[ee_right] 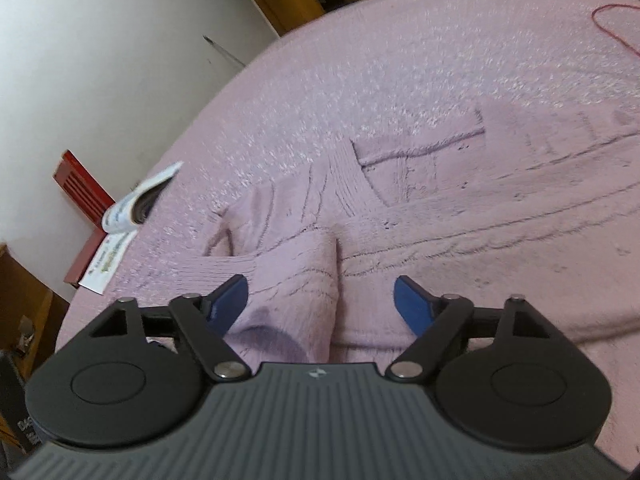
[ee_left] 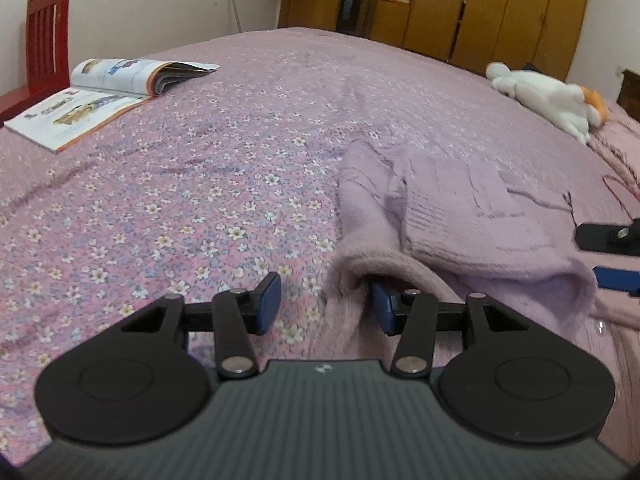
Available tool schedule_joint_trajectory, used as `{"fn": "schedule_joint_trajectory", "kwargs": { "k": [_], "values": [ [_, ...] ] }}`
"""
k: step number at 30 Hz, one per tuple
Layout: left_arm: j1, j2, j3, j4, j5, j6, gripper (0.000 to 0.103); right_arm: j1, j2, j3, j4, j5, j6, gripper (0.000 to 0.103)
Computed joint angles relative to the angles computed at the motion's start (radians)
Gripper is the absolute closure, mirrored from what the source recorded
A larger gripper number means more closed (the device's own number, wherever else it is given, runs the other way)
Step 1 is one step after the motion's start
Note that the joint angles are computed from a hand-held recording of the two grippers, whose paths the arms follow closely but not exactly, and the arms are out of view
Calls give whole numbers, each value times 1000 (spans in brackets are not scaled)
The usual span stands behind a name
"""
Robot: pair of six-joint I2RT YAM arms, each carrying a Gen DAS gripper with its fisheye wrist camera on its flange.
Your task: Fold small clothes
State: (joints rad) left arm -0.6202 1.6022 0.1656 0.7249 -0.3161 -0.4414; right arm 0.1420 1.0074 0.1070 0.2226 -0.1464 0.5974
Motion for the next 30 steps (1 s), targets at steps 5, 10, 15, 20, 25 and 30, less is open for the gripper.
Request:
{"fn": "schedule_joint_trajectory", "kwargs": {
  "k": [5, 10, 15, 20, 25, 30],
  "values": [
    [-15, 148, -28, 208, -41, 3, 50, -33, 236, 66, 112, -109, -19, 41],
    [-44, 173, -29, 238, -92, 4, 50, 29, 288, 111, 115, -48, -61, 91],
    [-39, 183, -35, 259, -93, 1, 50, 164, -51, 58, -2, 224, -161, 92],
    [-63, 188, -29, 248, -122, 0, 50, 146, -106, 30, -65, 317, -210, 92],
    [-71, 192, -25, 245, -132, 3, 50, 55, 157, -28, 132, 269, -208, 91],
    [-68, 193, -25, 247, -131, 6, 50, 113, 30, -34, 2, 338, -211, 71]
  ]
}}
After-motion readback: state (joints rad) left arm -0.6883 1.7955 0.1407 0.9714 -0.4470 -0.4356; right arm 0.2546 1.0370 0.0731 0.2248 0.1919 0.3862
